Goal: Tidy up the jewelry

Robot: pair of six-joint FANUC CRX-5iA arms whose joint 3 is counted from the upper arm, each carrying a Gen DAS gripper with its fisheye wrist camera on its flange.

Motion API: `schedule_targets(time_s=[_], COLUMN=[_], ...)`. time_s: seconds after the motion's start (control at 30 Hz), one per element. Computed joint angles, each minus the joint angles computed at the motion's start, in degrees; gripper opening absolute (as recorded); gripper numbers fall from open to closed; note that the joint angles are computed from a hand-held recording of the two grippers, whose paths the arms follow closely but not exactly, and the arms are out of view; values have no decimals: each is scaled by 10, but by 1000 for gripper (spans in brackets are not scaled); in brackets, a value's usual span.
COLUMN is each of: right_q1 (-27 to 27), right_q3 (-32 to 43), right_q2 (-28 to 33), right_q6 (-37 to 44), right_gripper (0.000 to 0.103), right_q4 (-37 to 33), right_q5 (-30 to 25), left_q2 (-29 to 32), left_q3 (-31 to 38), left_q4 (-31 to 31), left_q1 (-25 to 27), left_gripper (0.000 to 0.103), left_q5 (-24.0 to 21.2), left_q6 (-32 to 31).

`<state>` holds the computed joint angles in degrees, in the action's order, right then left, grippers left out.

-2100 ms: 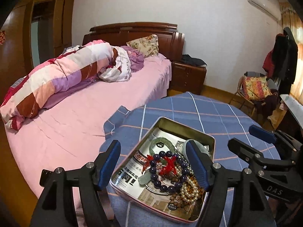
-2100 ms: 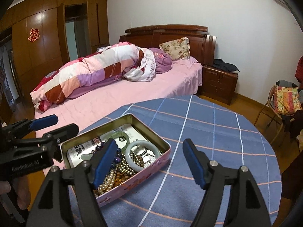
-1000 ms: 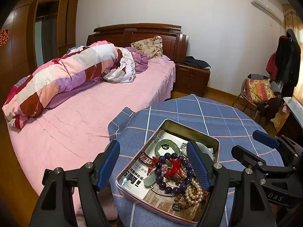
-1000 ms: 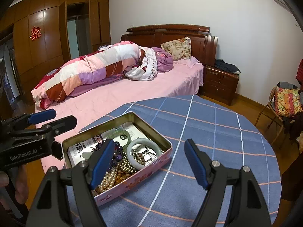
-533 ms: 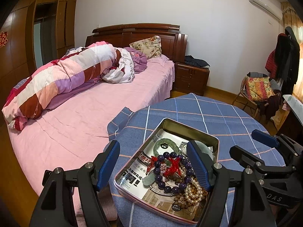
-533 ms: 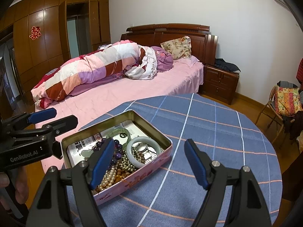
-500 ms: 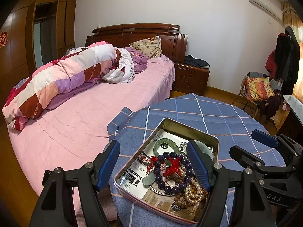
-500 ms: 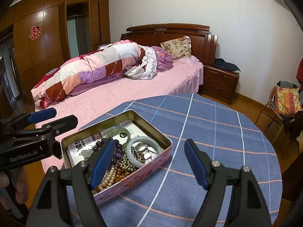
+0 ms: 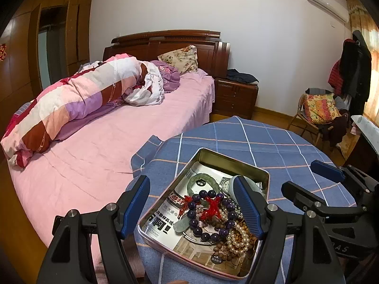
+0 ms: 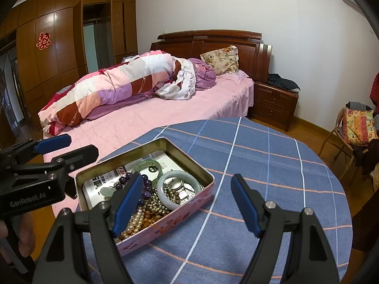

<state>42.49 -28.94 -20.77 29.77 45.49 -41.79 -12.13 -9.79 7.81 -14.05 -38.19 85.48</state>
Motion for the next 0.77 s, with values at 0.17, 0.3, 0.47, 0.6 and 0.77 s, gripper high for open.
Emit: schedule_targets(time_s=[0.17, 0.3, 0.47, 0.6, 0.77], right_q1=[0, -1, -2, -3, -7], right_q3=[0, -1, -3, -5, -5], right_q2=[0, 0, -1, 0, -1], right_q6=[1, 2, 1, 0, 3], right_gripper=[80, 80, 80, 80, 80], right_q4=[-2, -2, -3, -4, -7], right_q5=[0, 2, 2, 1, 3], left_q2=[4, 5, 4, 5, 5], left_q3=[8, 12, 13, 14, 13], left_q4=[-16, -30, -42, -49, -51], left_q1=[-3, -7, -10, -16, -17], left_gripper=[73, 83, 84, 84, 84], left_q5=[-7, -7, -5, -4, -5], left_q6=[16, 26, 30, 30, 32])
